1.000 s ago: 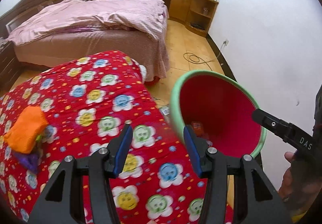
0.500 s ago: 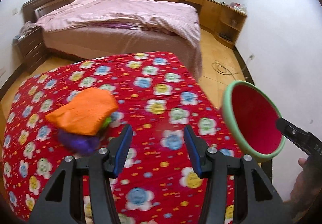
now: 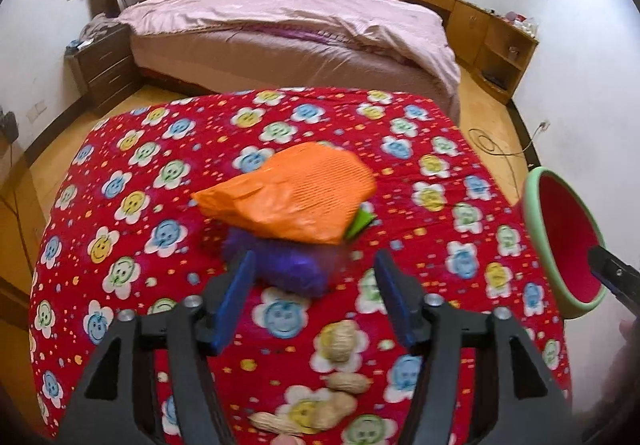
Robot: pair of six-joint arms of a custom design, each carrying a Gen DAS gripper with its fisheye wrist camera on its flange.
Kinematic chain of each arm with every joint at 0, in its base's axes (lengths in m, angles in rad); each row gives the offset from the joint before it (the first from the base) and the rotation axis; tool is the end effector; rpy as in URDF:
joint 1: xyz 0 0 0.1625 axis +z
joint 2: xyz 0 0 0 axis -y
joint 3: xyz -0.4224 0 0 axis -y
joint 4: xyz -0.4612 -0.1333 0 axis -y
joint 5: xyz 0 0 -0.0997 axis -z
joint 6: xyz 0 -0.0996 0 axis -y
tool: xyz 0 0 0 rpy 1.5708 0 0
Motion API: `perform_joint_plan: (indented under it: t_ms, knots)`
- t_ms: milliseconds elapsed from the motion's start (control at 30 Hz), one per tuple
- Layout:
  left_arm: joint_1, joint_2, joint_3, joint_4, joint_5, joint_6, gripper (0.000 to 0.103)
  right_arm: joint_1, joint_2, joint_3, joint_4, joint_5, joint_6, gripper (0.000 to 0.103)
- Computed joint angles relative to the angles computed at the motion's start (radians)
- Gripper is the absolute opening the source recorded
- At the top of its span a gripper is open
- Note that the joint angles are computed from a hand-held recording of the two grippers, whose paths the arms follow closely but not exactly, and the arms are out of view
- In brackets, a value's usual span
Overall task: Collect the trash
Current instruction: 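Move both open tools back over the orange and purple bags, then grasp the purple wrapped bundle with the left tool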
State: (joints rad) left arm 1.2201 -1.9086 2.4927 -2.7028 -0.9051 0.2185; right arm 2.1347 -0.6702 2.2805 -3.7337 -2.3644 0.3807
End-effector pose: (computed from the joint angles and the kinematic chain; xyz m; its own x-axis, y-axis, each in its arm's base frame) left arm 0.0556 -0.4150 0.2918 -0.7654 0.1426 -0.6276 0.4704 0.7895 -0.3942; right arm 0.2848 -0.3338 -0.0431 -0.9050 0.2129 0.3683 -0.1278 0.6896 -0.7128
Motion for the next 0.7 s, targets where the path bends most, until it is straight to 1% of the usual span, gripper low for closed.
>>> perform_joint_plan:
  t_ms: [100, 233, 333, 400, 533, 700]
  knots:
    - [0.030, 0.032, -0.015, -0.025, 0.005, 0.033, 0.074, 0.002, 0.011, -0.014, 0.023, 0.002, 0.009, 0.084]
    - [0.070, 0.080, -0.035, -0.056, 0.006, 0.071, 0.074, 0.001, 0.022, -0.032, 0.053, 0.004, 0.017, 0.084]
    - [0.097, 0.110, -0.050, -0.078, -0.006, 0.085, 0.076, 0.000, 0.033, -0.049, 0.077, 0.007, 0.019, 0.084]
    - [0.118, 0.129, -0.062, -0.089, -0.037, 0.099, 0.078, 0.001, 0.040, -0.057, 0.089, 0.008, 0.021, 0.084]
    - [0.145, 0.152, -0.081, -0.095, -0.085, 0.093, 0.078, -0.001, 0.051, -0.076, 0.118, 0.016, 0.021, 0.084]
    - [0.162, 0.166, -0.088, -0.105, -0.112, 0.070, 0.077, -0.002, 0.061, -0.096, 0.146, 0.026, 0.015, 0.084]
